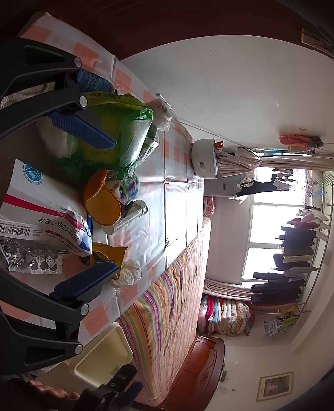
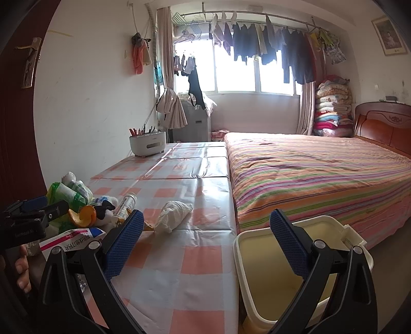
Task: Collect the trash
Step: 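Move both tools toward the cluttered trash on the table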
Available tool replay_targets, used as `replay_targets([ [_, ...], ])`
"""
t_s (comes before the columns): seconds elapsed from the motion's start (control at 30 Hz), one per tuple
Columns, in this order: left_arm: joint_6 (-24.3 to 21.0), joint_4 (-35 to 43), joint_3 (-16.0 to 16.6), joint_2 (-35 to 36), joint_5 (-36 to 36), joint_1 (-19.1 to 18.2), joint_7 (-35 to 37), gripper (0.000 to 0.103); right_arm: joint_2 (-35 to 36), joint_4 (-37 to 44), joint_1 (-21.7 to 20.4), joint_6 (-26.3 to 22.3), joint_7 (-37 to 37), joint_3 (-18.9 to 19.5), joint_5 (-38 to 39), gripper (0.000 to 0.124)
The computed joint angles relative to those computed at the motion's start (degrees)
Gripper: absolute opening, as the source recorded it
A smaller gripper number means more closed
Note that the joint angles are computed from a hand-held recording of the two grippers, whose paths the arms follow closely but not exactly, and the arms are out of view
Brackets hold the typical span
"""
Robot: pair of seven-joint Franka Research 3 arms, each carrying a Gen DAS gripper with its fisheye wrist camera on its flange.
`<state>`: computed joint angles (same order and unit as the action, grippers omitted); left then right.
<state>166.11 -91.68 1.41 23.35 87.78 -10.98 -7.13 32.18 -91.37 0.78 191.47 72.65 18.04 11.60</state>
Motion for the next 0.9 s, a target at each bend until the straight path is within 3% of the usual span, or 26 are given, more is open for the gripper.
replay_targets([
  [0.3,-0.08,0.45,0.09,0.40,0.14,-0.39,0.37,0.087,-0.04,0.16,0.46,-0.06,0.74,-0.88,0.24,0.097],
  [0.9,-0.20,0.36,0.37,0.50,-0.57,-0.59,0.75,0.087,1.42,2.30,-0.42,-2.55,-1.89,1.80,1.18,0.097],
])
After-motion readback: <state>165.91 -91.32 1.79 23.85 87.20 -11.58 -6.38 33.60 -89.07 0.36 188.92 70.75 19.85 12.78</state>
